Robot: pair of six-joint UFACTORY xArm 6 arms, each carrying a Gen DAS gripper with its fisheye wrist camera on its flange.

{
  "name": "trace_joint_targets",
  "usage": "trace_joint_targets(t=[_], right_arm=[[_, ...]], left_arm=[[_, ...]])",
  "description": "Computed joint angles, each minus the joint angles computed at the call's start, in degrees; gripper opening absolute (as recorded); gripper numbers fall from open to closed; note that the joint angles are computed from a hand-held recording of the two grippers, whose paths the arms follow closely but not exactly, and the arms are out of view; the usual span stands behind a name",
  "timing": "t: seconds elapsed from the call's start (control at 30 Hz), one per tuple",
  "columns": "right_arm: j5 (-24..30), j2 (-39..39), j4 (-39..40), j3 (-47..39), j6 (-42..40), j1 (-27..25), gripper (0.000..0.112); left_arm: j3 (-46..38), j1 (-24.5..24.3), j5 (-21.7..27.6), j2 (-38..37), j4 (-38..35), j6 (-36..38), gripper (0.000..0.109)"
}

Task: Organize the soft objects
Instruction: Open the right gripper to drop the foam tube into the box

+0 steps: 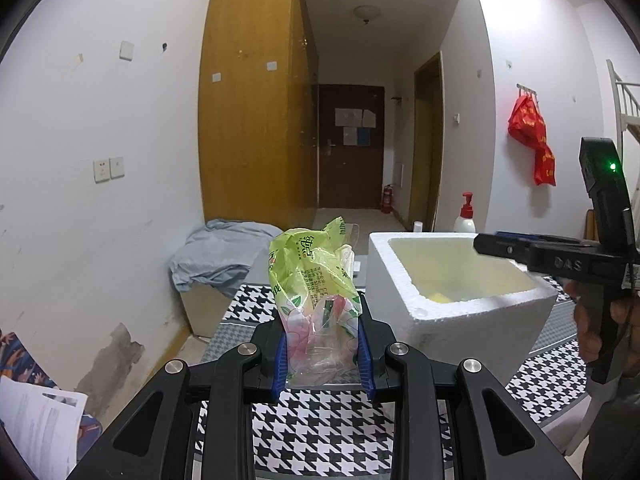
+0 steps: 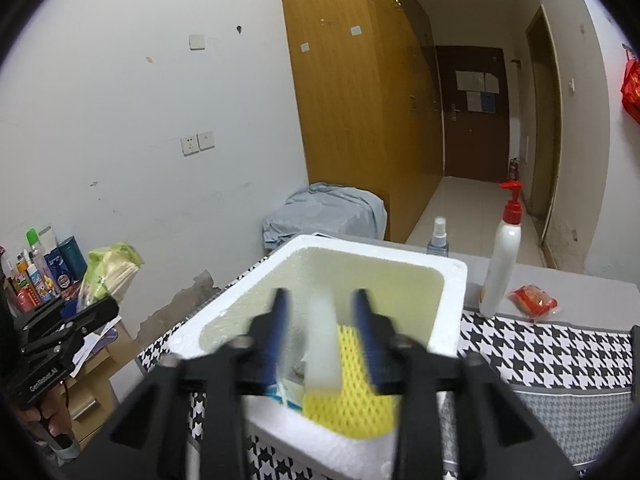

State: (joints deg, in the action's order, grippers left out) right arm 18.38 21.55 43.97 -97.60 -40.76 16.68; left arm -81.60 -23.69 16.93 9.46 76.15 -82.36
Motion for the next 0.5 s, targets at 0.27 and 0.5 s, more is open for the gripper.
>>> trace_joint_targets(t=[0.27, 0.5], right_arm=[[-1.2, -1.6, 3.0, 2.0, -3.8, 0.3, 0.095], [-6.6, -3.4, -1.4, 5.7, 0.0, 0.5, 0.102]], left_arm=[[-1.3, -0.1, -0.3, 0.7, 0.0, 0.3, 0.030], [-4.0, 0.1, -3.2, 2.7, -2.9, 4.2, 0.030]])
